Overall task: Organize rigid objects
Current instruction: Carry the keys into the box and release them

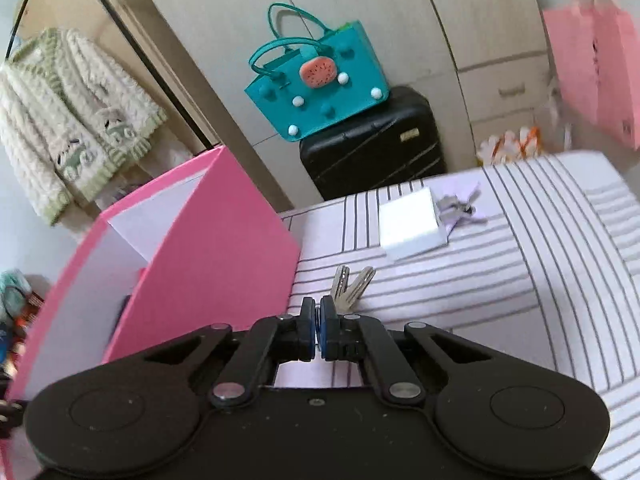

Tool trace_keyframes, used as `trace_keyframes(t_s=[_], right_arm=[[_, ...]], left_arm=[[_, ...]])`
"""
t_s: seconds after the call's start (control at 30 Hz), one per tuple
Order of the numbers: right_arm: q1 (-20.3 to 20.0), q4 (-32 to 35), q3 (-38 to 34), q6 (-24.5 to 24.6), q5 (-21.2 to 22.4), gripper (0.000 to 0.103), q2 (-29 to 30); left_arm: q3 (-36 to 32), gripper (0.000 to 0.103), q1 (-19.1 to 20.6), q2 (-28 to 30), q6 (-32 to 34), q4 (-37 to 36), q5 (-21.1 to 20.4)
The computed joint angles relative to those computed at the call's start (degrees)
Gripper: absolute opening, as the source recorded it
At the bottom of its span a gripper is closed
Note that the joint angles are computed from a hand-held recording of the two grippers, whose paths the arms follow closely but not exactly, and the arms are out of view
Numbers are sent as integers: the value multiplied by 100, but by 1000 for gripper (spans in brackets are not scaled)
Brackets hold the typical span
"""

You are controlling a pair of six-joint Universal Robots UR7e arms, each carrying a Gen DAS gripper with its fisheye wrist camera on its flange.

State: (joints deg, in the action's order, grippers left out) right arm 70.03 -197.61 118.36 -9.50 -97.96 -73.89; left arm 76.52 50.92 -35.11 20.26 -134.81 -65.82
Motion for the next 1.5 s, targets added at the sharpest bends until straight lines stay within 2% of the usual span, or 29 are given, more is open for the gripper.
trace_keyframes(t_s=[0.2, 0.33, 0.47, 0.6, 0.7, 0.93, 1.07, 1.33, 1.5], right_arm=[[44, 357, 116, 188, 131, 4, -213], [246, 388, 161, -46, -353, 4, -207], [289, 291, 281, -186, -576, 4, -270], [205, 541, 410, 41, -352, 4, -506], [270, 773, 410, 63, -343, 4, -646], [663, 1644, 145, -50, -538, 4, -949], [913, 2067, -40, -175, -608, 4, -1099], [1524, 2120, -397, -492, -1029, 4, -1103], [1727, 1669, -499, -805, -826, 4, -897]], left_arm=[[109, 15, 0, -38, 78, -156, 3], [109, 15, -10, -40, 136, -107, 40], [121, 15, -14, -38, 105, -90, 62], [130, 14, -15, -39, 61, -103, 80], [117, 14, -36, -40, 139, -32, 126], [-178, 15, -53, 7, 72, 584, 134], [-125, 15, -53, -17, 58, 532, 129], [-123, 14, -59, -28, 6, 542, 113], [-226, 15, -17, -7, -86, 660, 10]])
